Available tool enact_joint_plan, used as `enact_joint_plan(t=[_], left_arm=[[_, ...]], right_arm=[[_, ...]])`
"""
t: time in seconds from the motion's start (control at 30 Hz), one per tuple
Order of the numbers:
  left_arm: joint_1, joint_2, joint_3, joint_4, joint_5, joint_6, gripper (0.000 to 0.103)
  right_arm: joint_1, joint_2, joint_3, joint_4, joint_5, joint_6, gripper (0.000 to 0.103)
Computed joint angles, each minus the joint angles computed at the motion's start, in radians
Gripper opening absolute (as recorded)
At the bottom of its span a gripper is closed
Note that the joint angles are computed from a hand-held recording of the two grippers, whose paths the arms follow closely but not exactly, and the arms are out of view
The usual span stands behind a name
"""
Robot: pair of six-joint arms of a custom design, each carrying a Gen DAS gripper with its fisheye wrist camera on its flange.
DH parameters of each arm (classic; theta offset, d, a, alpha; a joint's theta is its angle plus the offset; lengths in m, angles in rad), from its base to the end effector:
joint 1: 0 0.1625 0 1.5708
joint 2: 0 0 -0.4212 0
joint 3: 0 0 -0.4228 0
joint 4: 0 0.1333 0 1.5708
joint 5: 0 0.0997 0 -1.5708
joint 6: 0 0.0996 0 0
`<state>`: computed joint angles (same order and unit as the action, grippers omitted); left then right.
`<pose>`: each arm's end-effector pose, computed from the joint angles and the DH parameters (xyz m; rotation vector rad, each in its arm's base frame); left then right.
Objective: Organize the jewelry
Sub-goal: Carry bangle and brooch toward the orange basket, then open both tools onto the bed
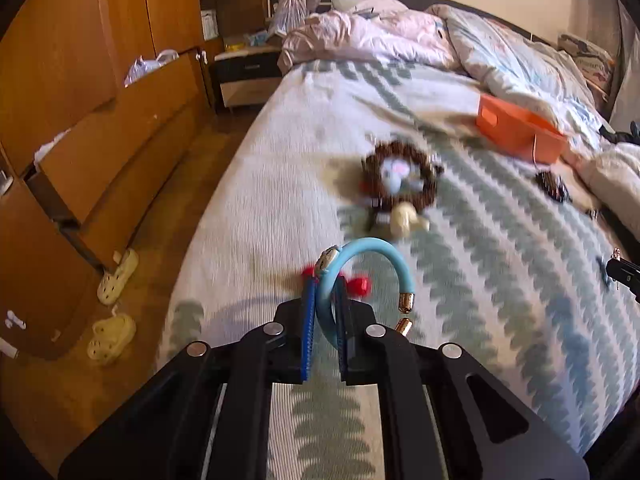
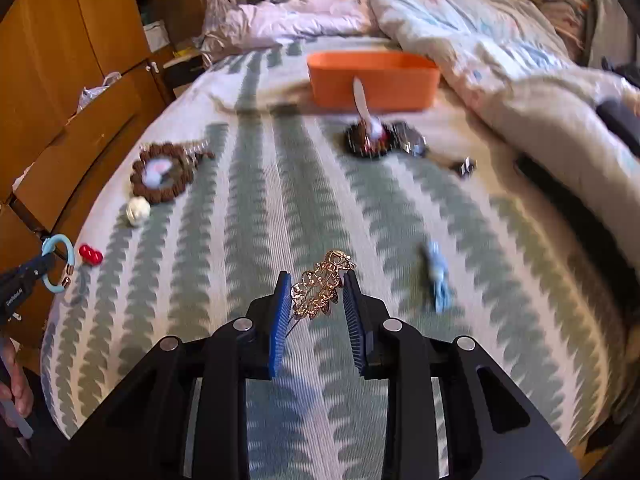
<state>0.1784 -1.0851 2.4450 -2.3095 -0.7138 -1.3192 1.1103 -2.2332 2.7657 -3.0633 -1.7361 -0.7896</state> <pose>-0.2860 -0.2635 0.0105 0.4096 2.2234 -0.8451 -0.0032 -0.2695 0.3053 0.2805 -2.2986 0.8646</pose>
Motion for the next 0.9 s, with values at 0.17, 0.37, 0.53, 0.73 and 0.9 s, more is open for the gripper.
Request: enact_joint_plan(t=[0.17,0.37,0.53,0.73,0.9], left_arm=[[0.064,0.008,-0.066,-0.040,0.051,0.107,0.010],[0.139,0.073,-0.162,-0.094,0.107,0.221,0.010],[0.209,0.150,-0.248,-0.153,0.143,0.320,0.010],[0.297,0.227,-0.308,-0.228,0.113,0.416,0.010],[0.340,0.264,-0.323,-0.279,0.075,0.491,0.010]], right_arm=[[0.084,0.116,-0.107,-0.008,-0.035,0.055,0.028],[0.145,0.274,-0.226,-0.075,-0.100,0.066,0.028],[0.132,0.394,-0.319,-0.084,-0.116,0.081,0.028],[0.128,0.499,-0.399,-0.106,-0.145,0.092,0.028],[0.118,0.545,-0.439,-0.101,-0.145,0.094,0.028]])
